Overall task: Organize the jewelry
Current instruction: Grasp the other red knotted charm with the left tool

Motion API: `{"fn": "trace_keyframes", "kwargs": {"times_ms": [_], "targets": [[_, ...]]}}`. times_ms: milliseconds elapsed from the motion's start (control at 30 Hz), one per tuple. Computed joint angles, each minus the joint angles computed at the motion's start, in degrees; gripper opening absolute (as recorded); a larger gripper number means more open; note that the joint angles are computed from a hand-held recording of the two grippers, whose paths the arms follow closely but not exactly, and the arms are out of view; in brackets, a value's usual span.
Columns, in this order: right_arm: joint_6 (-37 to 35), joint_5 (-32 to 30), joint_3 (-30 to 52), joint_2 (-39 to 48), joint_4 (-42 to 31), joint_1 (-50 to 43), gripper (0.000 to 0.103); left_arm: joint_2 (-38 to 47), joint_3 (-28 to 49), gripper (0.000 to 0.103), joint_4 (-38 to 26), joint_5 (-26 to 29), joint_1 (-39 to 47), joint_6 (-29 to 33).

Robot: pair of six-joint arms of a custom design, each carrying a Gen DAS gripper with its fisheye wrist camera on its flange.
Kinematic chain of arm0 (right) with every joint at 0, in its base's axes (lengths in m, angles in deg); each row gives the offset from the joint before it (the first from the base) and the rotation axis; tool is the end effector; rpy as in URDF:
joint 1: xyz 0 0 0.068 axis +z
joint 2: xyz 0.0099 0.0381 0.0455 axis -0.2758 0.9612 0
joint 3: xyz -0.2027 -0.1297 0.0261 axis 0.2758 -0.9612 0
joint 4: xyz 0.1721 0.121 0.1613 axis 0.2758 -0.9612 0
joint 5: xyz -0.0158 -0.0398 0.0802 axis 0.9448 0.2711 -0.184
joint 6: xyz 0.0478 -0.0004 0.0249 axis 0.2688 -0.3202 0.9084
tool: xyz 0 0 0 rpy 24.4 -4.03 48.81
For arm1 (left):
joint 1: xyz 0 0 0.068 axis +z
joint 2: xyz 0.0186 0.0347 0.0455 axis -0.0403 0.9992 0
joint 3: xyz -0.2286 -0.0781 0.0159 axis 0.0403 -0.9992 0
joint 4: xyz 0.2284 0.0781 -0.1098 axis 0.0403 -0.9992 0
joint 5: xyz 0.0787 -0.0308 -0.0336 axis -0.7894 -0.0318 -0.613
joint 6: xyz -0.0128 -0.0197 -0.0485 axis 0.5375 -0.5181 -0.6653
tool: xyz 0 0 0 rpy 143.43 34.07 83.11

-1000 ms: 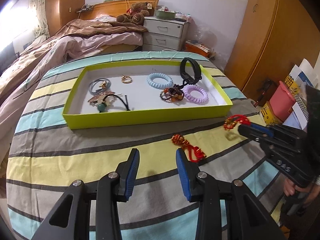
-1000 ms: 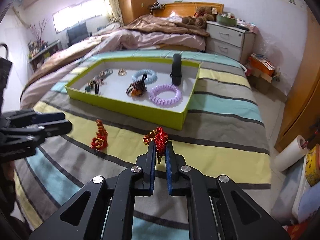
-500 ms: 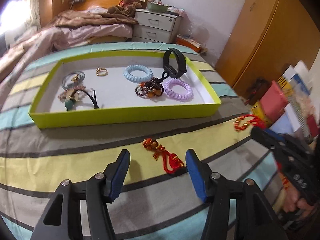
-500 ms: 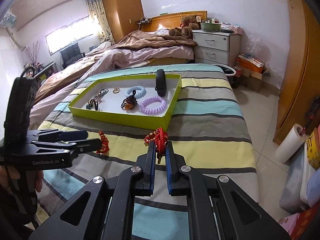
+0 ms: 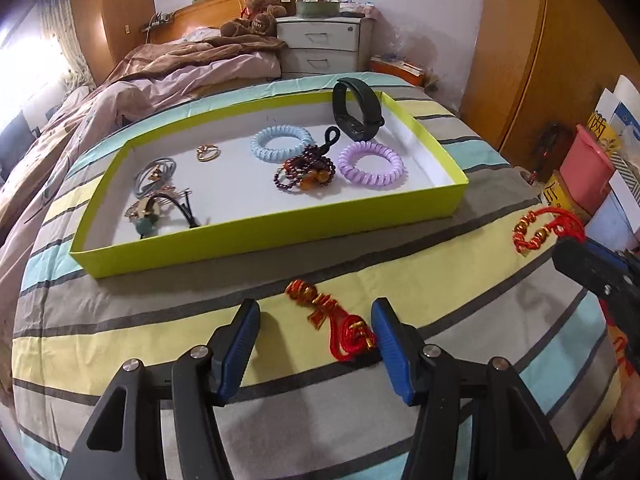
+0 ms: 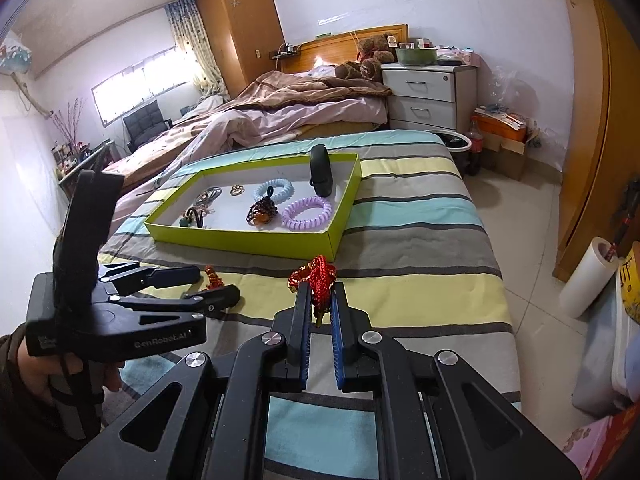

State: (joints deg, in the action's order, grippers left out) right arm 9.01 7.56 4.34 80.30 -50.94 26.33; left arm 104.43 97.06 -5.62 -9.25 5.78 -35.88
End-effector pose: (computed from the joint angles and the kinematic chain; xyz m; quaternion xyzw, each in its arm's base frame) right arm 0.2207 0.1771 0.1142 0.1131 0.8980 0.0664 0.4200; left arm 0.3518 0.0357 0.0984 0.3072 0.9067 -0.0943 0.2731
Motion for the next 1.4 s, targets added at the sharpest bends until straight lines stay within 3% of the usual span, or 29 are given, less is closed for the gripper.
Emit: {"fn": "trace_keyframes", "kwargs": {"times_ms": [133,333,800,933,1067,1400], "targets": [[-0.23,-0.28,-0.16,0.28,1.11,0.18,0.009,0.30,0.86,0.057,-0.38,-1.35,2.19,0.19],[-0.13,-0.60,0.56,1.48,1.84,0.25,0.009,2.56,4.26,0.057,-4.23,1.75,3.95,-0.82],[0.67,0.17,1.30,1.57,0.61,0.72,0.009,1.03,1.01,0.056,-0.71,1.61,2.08,0.79],[1.37,0.60,2.04,2.10,-0.20,1.08,0.009,0.92,1.15,0.035,-0.61,2.15,2.62,0.84],[1.85,0.83,2.79,2.40,-1.03,1.33,0.009,1.46,2.15,0.021,-1.68,3.56,3.63,1.17],[2.67,1.45,5.30,4.04,-2.99,1.90,0.009,2.23,3.95,0.019,-4.22,6.08,5.24,2.32]]}}
